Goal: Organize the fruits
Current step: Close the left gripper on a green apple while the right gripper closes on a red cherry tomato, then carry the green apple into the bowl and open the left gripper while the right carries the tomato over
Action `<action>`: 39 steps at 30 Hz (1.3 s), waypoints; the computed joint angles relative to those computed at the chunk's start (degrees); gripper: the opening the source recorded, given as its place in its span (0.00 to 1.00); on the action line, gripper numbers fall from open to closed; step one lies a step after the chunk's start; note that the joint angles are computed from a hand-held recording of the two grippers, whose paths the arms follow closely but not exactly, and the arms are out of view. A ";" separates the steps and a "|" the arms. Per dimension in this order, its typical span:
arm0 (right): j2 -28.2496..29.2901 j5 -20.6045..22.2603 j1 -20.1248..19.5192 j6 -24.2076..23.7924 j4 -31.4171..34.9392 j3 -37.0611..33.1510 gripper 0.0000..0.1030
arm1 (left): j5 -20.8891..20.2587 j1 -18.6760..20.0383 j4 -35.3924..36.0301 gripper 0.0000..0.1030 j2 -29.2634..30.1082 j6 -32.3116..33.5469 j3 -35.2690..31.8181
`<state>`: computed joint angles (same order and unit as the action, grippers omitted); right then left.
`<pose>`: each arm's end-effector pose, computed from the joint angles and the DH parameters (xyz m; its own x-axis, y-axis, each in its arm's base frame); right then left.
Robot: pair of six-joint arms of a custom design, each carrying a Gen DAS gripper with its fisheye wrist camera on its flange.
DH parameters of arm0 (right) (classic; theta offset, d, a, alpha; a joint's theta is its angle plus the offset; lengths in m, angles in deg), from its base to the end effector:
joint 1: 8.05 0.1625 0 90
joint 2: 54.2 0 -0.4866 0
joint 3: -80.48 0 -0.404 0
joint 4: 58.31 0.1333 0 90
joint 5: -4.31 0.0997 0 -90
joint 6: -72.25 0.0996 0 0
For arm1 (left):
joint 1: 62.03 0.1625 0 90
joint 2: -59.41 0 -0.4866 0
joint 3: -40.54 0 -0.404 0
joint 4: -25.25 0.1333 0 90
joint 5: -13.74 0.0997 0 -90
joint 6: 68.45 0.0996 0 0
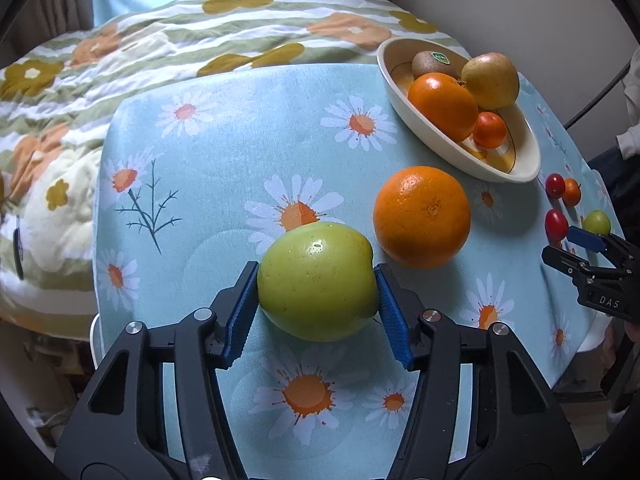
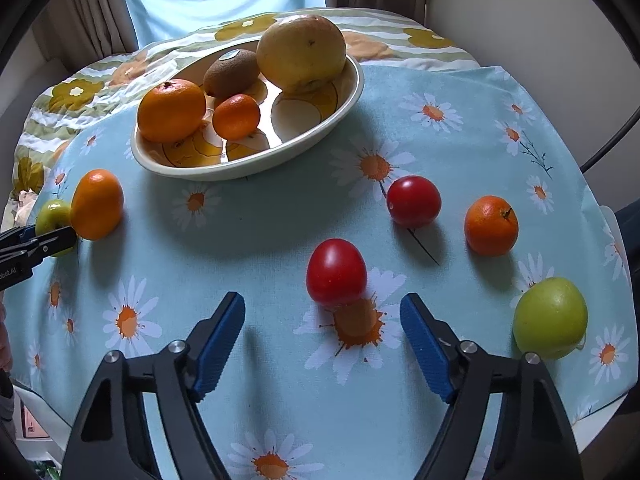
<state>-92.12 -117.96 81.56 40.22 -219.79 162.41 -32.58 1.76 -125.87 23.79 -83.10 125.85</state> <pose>0.0747 -0.8023 0.1521 -0.7186 -0.2569 0.6462 -0.4424 0.8858 -0.1398 -0.1583 -0.7791 0.0870 -0.7957 -0.0322 -0.6048 0.2394 0.9005 -0.3629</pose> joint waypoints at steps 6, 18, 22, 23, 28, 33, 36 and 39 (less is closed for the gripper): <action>0.77 -0.65 0.10 0.20 0.15 -0.95 0.64 | -0.12 0.06 -0.27 0.59 -0.09 0.29 0.10; 1.72 -0.61 0.13 -1.59 -1.02 -2.12 0.46 | 0.83 -0.36 -0.08 0.59 -0.39 -0.27 0.91; 1.72 -0.53 0.35 -2.93 -1.74 -1.78 0.30 | 1.46 -0.60 -0.36 0.59 -0.66 -1.06 1.65; 1.72 -0.51 0.38 -3.51 -1.96 -1.71 0.26 | 1.58 -0.68 -0.56 0.59 -0.75 -1.28 1.91; 1.03 1.02 0.47 -5.20 -2.15 -1.17 0.26 | 2.50 -1.38 -1.68 0.59 -1.32 -2.52 3.29; -0.02 2.57 0.61 -5.93 -1.44 -0.57 0.26 | 3.72 -2.65 -2.79 0.59 -2.07 -4.11 4.70; -0.89 3.73 0.76 -6.72 -1.30 -0.10 0.26 | 4.77 -3.67 -3.47 0.59 -2.44 -5.09 5.45; -1.95 5.14 0.93 -7.78 -1.04 0.32 0.26 | 5.92 -4.86 -4.13 0.59 -2.82 -6.26 6.18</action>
<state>-94.08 -112.82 82.49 32.44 -220.83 162.72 -26.66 -3.10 -130.00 20.96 -89.36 132.03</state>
